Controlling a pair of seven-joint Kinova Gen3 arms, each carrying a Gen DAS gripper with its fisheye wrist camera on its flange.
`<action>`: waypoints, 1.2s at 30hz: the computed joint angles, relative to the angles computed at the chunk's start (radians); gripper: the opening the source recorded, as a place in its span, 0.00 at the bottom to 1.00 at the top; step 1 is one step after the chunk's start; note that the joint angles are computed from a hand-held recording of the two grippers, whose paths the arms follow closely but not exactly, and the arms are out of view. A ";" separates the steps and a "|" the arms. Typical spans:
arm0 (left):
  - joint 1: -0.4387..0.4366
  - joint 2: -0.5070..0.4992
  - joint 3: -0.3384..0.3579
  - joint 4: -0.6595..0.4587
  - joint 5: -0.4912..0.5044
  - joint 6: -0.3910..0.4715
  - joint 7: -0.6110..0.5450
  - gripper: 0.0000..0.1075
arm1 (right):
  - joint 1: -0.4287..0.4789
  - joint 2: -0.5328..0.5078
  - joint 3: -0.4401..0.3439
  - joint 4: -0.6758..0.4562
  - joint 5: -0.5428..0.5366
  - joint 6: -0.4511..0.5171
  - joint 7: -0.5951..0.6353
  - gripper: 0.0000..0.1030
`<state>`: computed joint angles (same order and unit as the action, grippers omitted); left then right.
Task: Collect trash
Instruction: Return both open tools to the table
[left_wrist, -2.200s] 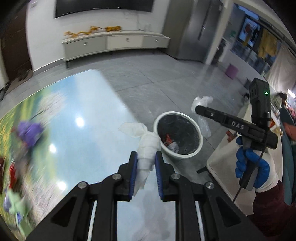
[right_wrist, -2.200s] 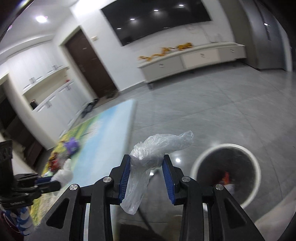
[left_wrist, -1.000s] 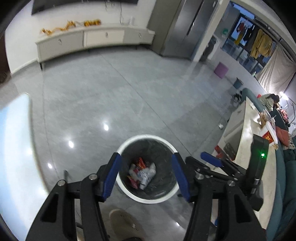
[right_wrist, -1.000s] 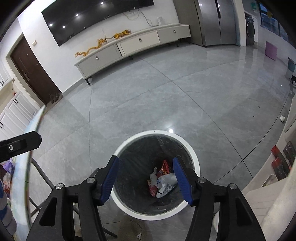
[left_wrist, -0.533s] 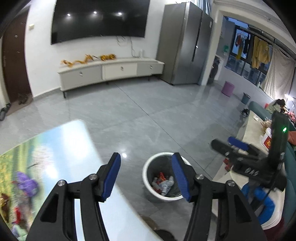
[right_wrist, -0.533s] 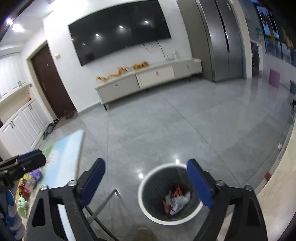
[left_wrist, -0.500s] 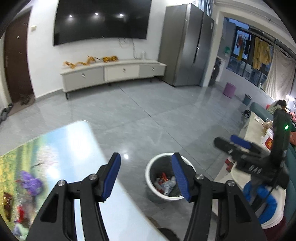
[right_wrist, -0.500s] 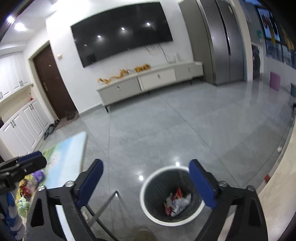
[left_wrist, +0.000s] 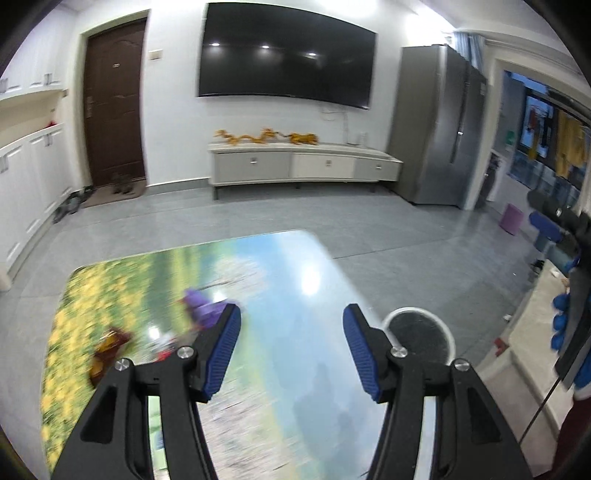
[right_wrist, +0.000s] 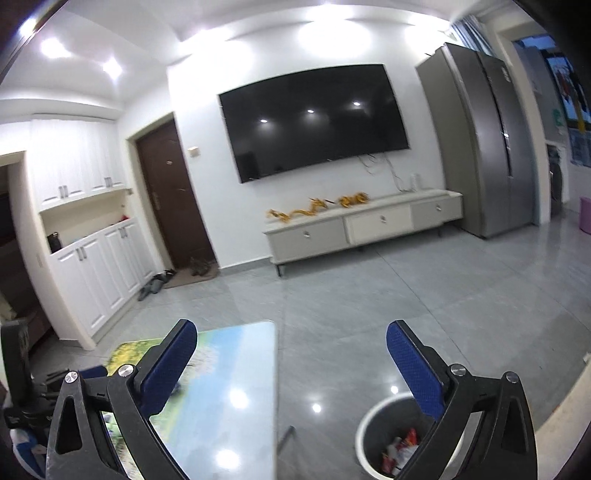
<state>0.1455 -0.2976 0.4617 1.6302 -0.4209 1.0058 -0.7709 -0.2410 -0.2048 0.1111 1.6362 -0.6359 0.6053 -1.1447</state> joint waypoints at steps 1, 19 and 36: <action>0.006 -0.028 -0.026 0.028 0.014 -0.002 -0.009 0.52 | -0.012 0.006 -0.007 -0.004 -0.008 -0.001 0.005 1.00; -0.049 -0.286 -0.496 0.364 0.260 -0.021 -0.435 0.52 | -0.092 0.261 -0.251 -0.180 0.026 0.247 -0.081 1.00; -0.070 -0.122 -0.618 0.397 0.497 -0.103 -0.828 0.37 | -0.200 0.430 -0.361 -0.270 0.133 0.347 -0.094 1.00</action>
<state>0.0753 -0.4195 -0.1565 2.0276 0.0761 0.9027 -1.5987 -0.4407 0.2251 -0.2504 1.3659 -0.5026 0.9527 -1.2388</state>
